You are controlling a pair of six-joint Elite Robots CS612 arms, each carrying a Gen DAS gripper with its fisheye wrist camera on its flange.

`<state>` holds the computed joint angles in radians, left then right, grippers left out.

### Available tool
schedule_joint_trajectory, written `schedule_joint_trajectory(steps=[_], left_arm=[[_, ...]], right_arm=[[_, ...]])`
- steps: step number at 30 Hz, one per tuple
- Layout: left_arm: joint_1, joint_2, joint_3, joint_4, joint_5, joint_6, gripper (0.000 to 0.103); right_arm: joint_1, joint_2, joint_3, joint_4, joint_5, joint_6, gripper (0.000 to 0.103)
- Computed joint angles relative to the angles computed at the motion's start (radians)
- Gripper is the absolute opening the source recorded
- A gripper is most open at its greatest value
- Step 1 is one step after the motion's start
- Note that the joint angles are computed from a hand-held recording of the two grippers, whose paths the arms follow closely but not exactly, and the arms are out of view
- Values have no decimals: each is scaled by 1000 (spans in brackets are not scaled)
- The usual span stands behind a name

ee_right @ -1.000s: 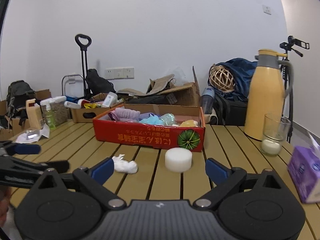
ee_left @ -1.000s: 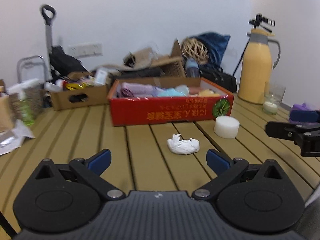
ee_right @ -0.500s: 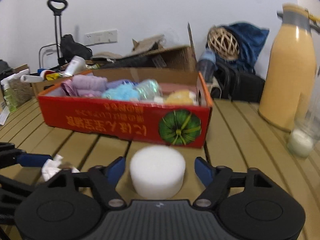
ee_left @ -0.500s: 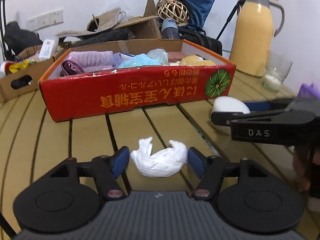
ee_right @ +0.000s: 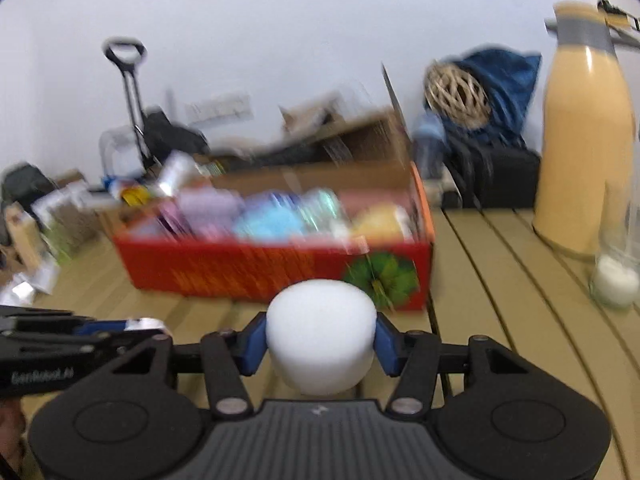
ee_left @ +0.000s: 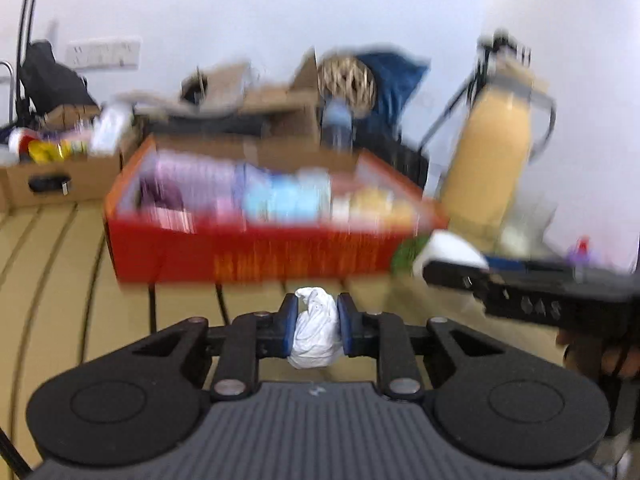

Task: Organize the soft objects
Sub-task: 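Grasp the white crumpled cloth with the left tool while the right tool grasps the white round sponge, then carry the cloth and sponge into the box and open both tools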

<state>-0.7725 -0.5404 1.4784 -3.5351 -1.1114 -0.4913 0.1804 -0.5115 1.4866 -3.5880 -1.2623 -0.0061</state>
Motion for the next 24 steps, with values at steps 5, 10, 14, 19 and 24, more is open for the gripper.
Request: schedule_joint_trajectory(steps=[5,10,14,19,24], left_arm=[[54,7,-111,71,4,59,24],[113,53,-239,266,-47,-33,24],[119,77,-262,265,22,-91,77],[120,54,-226,203,37,-23,85],[103,7,-173,178,97,25,87]], right_arm=[[-12,-4,-98,53,88,-3,55],[9,57,-296,284,89,-3,55],[31,111,-385,341,99,22,60],[35,123,-400,349,135,16,73],[33,87,-354,276,9,30,81]])
